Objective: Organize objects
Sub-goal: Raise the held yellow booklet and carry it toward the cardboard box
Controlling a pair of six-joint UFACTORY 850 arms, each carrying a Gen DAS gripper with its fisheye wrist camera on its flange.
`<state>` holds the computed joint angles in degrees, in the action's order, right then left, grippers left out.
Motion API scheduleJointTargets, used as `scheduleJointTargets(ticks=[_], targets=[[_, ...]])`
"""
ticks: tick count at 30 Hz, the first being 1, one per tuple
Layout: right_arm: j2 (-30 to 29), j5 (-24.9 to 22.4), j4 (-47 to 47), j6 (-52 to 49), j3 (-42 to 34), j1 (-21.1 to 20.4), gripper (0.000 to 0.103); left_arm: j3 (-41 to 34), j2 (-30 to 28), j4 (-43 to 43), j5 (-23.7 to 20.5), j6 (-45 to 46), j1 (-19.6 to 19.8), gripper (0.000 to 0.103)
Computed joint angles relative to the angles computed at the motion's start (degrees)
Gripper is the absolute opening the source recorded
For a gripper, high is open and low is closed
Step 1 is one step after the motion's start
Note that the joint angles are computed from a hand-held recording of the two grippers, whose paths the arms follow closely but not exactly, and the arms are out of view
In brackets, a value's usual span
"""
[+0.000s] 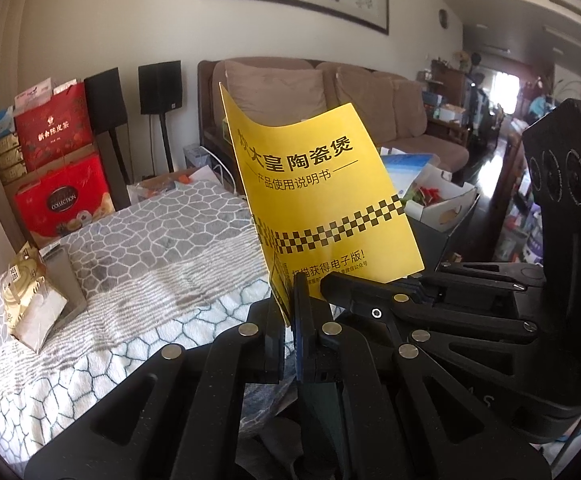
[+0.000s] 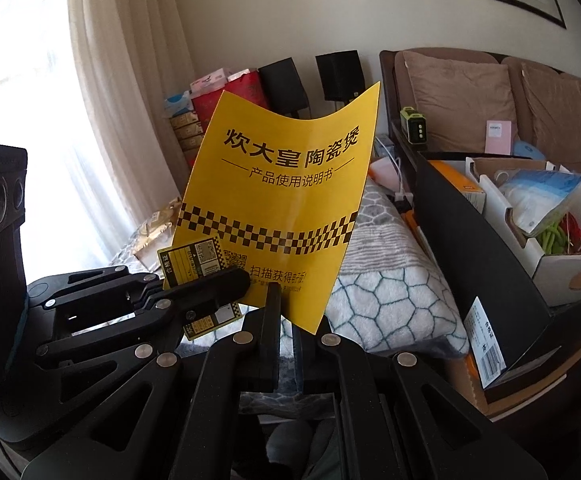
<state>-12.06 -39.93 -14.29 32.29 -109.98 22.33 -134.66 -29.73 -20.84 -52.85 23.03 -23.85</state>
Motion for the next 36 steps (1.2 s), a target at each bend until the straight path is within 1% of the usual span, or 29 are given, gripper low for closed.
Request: scheduleJointTargets(ticks=[17,22,26,27,29,32,34,35,36], targets=[[-0.38,-0.48,-1.07,-2.00,-1.11,0.29,0.004,-1.91,-0.90,-1.15,-0.64,-0.12,0.43,0.003],[-2.63,-1.15,3.85,-8.93,-5.20,-0.76,0.004,-4.61,-2.16,-0.01,-0.07,-2.55,0.85,0.003],[-5.23,-0.86,9.00,-15.87,-9.69,-1.62,0.004,-6.96,-3.29,3.08,1.50,-7.42,0.95,0.003],[-5.76,-0.68,10.71,-17.55,-10.44,-1.93,0.004,-8.18,-4.02,3.81,1.29,-8.62,1.00,0.003],[-7.16,-1.20,13.20,-20.31,-12.35,-2.47,0.004,-12.59,-6.59,4.46,-0.49,-10.85,1.38,0.003],[-8.73,-1.75,15.54,-23.24,-14.42,-2.95,0.004,-13.64,-7.23,5.92,-0.12,-12.45,1.43,0.003],[-9.55,-2.02,16.16,-24.84,-15.64,-3.03,0.005,-15.71,-8.40,7.24,-0.63,-13.66,1.37,0.003],[-9.93,-2.12,16.26,-25.59,-16.20,-3.02,0.005,-17.96,-9.64,7.88,-1.48,-14.30,1.34,0.003],[-10.18,-1.94,16.62,-26.49,-16.50,-3.09,0.005,-17.91,-9.64,8.17,-1.34,-14.50,1.38,0.003]])
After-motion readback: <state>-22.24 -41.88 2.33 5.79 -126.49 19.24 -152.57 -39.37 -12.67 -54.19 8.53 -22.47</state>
